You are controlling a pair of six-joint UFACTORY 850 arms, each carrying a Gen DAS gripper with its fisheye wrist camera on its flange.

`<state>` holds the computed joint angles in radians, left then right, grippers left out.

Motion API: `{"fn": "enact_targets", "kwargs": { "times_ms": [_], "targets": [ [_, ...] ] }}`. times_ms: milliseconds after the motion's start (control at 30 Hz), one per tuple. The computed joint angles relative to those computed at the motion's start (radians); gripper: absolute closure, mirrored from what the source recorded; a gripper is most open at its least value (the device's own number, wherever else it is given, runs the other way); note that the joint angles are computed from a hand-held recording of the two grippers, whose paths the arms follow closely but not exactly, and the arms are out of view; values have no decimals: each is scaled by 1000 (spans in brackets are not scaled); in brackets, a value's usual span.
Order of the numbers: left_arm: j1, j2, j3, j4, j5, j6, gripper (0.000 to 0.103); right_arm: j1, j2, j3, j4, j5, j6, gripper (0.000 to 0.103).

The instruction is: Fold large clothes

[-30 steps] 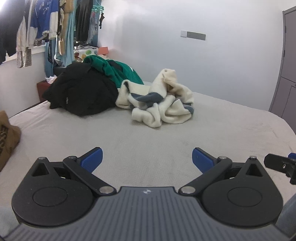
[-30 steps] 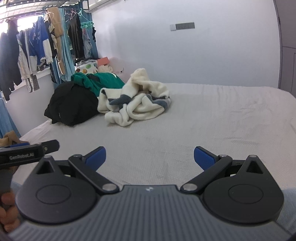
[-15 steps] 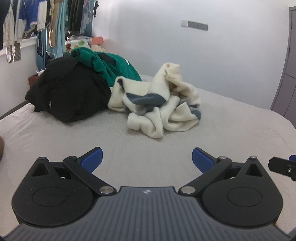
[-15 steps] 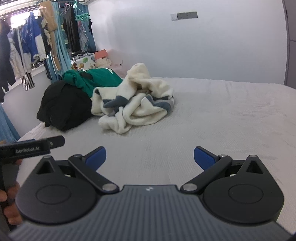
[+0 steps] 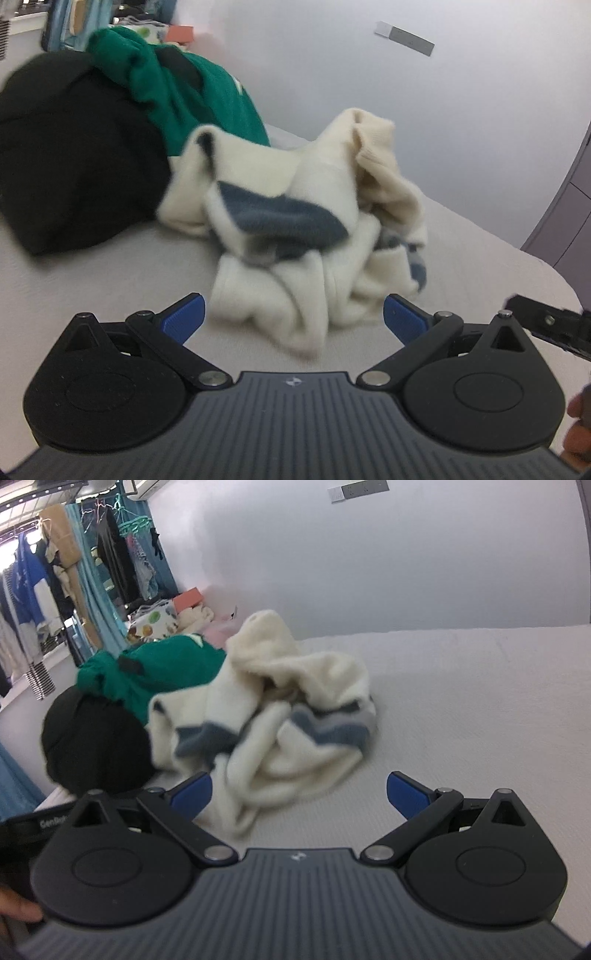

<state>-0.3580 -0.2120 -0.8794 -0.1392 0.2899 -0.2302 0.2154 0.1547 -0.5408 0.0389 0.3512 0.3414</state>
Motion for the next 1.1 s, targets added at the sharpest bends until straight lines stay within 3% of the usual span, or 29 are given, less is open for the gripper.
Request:
{"fn": "enact_targets", "kwargs": {
  "times_ms": [233, 400, 533, 633, 667, 733, 767, 867, 1100],
  "targets": [
    [11, -201, -202, 74, 51, 94, 0, -46, -290, -209, -84, 98, 38, 3],
    [35, -306, -328, 320, 42, -135, 0, -75, -432, -353, -119, 81, 75, 5],
    [36, -376, -416, 320, 3, -120, 1, -91, -508, -445, -196, 57, 131, 10],
    [42, -409, -461, 377, -24, -191, 19, -99, -551, -501, -265, 33, 180, 32],
    [42, -412, -464, 349, -27, -172, 27, -100, -562, -516, -283, 21, 189, 46],
    [43, -403, -458, 305, -32, -151, 41, -100, -576, -544, -326, -28, 218, 66],
    [47, -395, -452, 339, -34, -192, 52, -102, -576, -546, -326, -36, 235, 72],
    [54, -351, -414, 303, -37, -179, 75, -114, -547, -526, -377, -45, 302, 81],
    [82, -156, -225, 200, 13, -138, 84, -149, -384, -402, -380, -38, 336, 84]
  ]
}}
